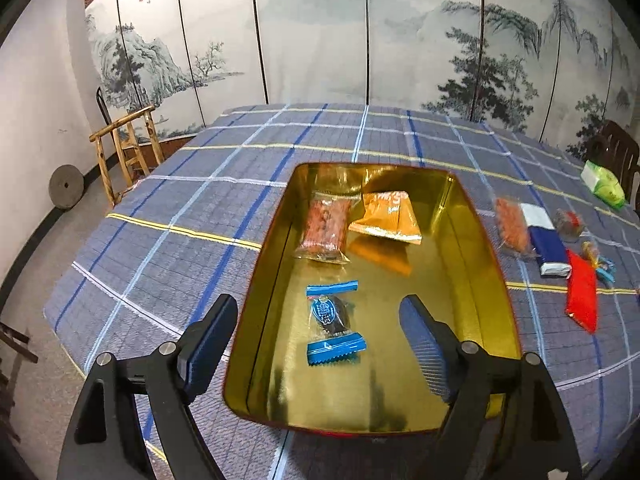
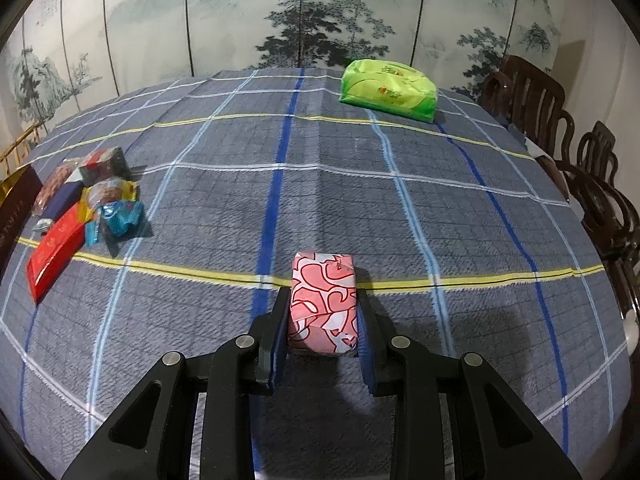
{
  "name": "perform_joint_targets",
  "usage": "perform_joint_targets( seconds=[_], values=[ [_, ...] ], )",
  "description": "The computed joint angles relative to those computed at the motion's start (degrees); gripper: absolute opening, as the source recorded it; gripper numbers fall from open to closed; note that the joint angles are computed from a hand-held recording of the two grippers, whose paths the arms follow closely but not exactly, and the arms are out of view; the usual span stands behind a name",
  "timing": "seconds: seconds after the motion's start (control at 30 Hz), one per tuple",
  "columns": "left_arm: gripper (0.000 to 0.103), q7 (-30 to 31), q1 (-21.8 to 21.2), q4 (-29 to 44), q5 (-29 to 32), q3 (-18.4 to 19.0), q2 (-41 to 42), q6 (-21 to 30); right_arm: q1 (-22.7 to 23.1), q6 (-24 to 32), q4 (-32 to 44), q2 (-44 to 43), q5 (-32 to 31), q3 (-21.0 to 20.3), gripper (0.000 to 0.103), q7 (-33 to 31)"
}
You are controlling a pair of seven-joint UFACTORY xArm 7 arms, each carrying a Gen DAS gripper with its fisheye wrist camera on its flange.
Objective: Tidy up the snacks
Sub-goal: 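Carry the pink packet with the right gripper into the tin and lower it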
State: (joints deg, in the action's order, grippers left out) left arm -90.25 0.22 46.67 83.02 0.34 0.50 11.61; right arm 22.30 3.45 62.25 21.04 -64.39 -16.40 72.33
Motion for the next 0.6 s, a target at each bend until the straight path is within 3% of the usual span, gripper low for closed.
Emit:
perform_joint_targets(
  seconds=[0.13,0.33,0.6],
  values=[
    [0.083,-2.02,0.29,-1.32,1.89,-0.17,-2.36,-0.23,-1.62,-1.00,-1.51,-1.09,3.26,2.14,0.030,-2.66],
    [0.086,-2.44,0.76,-2.79,2.20,-0.95,-4.50,-0.18,-0.04,-3.90,-2.86,-3.18,8.78,3.66,0.030,-8.37],
    [0.086,-2.88,2.19,-4.74,1.80,-0.91,-5.72,-2.22,-9.04,-4.40,2.49,-1.65,25.75,24.23,0.030,-31.62]
  ],
)
